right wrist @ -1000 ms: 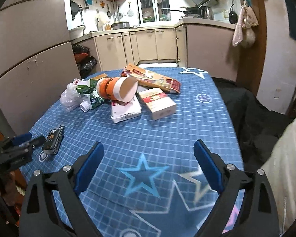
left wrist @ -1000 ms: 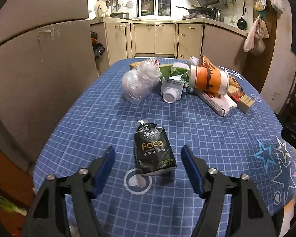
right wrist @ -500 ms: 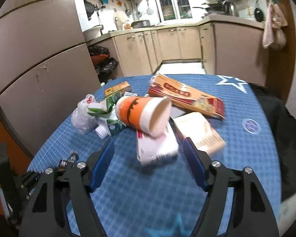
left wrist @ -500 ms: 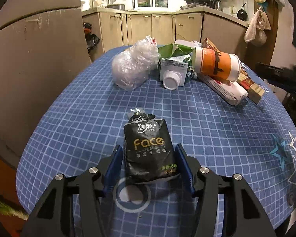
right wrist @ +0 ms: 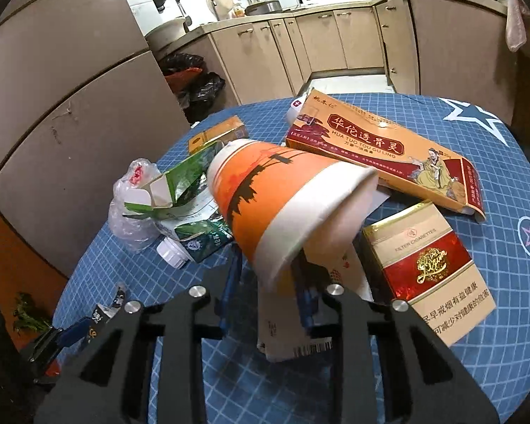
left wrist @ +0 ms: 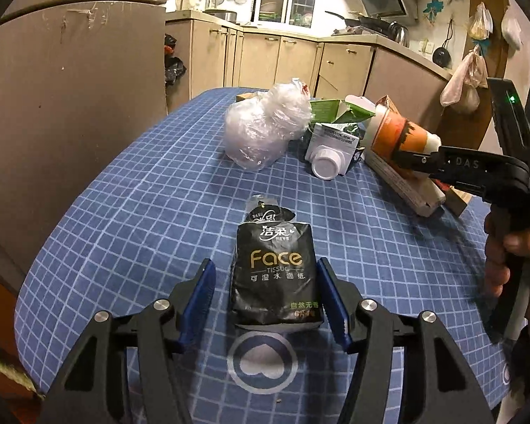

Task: Collect trash
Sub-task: 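Grasp the black Face tissue pack with the left tool while the right tool grasps another orange cup, then carry the tissue pack and orange cup with both tools to the bucket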

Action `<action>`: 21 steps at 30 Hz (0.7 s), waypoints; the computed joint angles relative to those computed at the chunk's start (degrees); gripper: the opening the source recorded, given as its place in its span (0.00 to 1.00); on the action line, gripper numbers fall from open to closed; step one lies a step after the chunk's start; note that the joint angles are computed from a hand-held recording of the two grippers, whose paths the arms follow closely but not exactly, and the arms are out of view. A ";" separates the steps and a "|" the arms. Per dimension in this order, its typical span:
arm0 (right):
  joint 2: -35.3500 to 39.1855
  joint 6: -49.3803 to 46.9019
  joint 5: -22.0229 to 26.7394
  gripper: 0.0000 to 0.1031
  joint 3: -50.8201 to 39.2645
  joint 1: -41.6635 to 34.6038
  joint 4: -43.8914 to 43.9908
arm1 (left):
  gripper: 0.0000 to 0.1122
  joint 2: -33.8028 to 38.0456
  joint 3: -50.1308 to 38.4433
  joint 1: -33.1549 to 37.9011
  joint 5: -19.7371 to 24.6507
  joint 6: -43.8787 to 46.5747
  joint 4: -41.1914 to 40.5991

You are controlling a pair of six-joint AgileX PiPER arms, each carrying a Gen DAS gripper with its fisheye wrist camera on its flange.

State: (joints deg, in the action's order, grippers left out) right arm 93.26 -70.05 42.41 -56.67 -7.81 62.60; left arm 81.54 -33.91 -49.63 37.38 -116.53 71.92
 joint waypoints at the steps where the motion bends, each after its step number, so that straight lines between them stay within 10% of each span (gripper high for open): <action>1: -0.09 0.09 0.07 0.24 0.11 -0.02 0.05 | 0.53 0.26 -0.19 0.03 -0.02 -0.30 0.14; 6: -2.74 -2.55 0.37 0.05 1.97 0.38 1.86 | 0.40 1.27 -0.83 -1.73 2.63 0.63 -0.84; 21: -21.20 -8.39 11.92 0.04 13.20 -11.16 5.40 | 0.37 -0.22 -3.46 -10.31 11.94 4.76 -5.09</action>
State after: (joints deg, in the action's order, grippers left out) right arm 72.05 -78.45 54.32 -43.47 -18.97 68.00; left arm 81.32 -37.37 -59.94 49.32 -111.76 66.84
